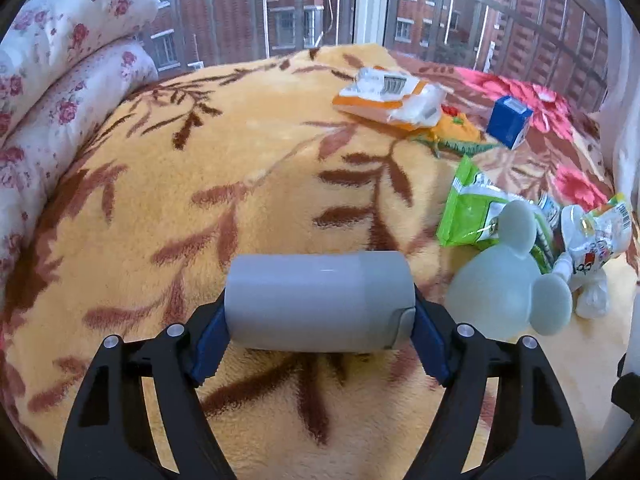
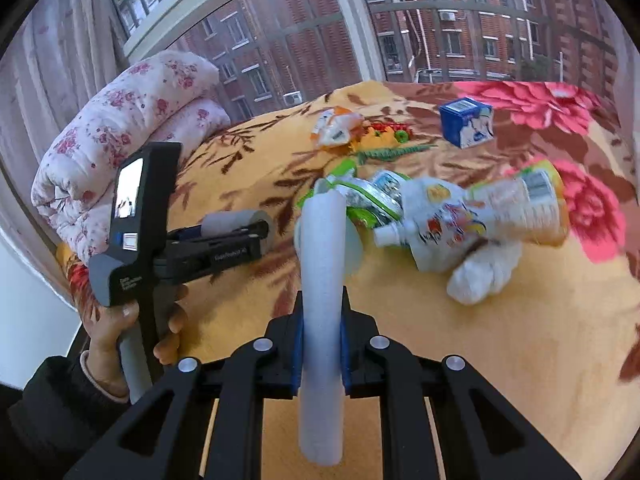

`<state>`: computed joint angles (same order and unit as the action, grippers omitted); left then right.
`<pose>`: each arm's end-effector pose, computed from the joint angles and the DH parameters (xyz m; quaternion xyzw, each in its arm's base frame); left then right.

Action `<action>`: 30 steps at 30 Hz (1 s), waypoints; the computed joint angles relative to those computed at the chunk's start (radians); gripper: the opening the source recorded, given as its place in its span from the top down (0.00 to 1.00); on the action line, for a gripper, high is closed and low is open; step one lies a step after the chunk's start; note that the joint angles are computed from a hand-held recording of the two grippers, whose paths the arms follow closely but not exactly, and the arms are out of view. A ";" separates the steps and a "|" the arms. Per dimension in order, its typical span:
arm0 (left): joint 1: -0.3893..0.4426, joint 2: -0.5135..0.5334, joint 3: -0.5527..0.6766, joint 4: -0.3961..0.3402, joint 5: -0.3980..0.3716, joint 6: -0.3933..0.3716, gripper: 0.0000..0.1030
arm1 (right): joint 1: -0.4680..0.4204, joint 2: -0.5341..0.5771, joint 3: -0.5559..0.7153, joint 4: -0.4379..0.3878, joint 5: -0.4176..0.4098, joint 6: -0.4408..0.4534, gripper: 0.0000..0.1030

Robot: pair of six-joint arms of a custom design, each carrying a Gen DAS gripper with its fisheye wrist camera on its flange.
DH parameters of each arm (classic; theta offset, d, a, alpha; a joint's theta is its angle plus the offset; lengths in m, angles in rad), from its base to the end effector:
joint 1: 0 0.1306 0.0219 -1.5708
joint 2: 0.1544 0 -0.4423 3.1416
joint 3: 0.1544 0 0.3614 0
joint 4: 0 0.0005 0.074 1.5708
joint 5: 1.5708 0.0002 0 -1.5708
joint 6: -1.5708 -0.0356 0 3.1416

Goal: Collect trash
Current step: 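Grasp the white foam roll with the right tool while the left tool grasps the white cylinder, then drop the foam roll and white cylinder into the orange bin with both tools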

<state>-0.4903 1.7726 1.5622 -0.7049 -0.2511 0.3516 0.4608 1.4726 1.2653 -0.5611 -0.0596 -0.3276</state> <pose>0.5293 -0.2731 0.3835 0.0249 0.9399 -0.0223 0.3399 0.4283 0.2145 0.4215 -0.0728 0.9174 0.1752 0.3499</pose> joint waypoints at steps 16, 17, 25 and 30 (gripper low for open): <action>-0.167 -0.323 -0.283 0.126 -0.071 0.012 0.27 | 0.066 -0.247 -0.183 0.003 0.040 -0.014 0.86; -0.194 -0.349 -0.308 0.130 -0.087 0.012 0.27 | 0.076 -0.270 -0.197 -0.006 0.049 -0.014 0.86; -0.394 -0.484 -0.477 0.127 -0.180 0.030 0.27 | 0.190 -0.435 -0.320 -0.109 0.122 -0.060 0.86; -0.459 -0.503 -0.547 0.124 -0.143 0.073 0.27 | 0.270 -0.481 -0.371 -0.153 0.167 -0.131 0.86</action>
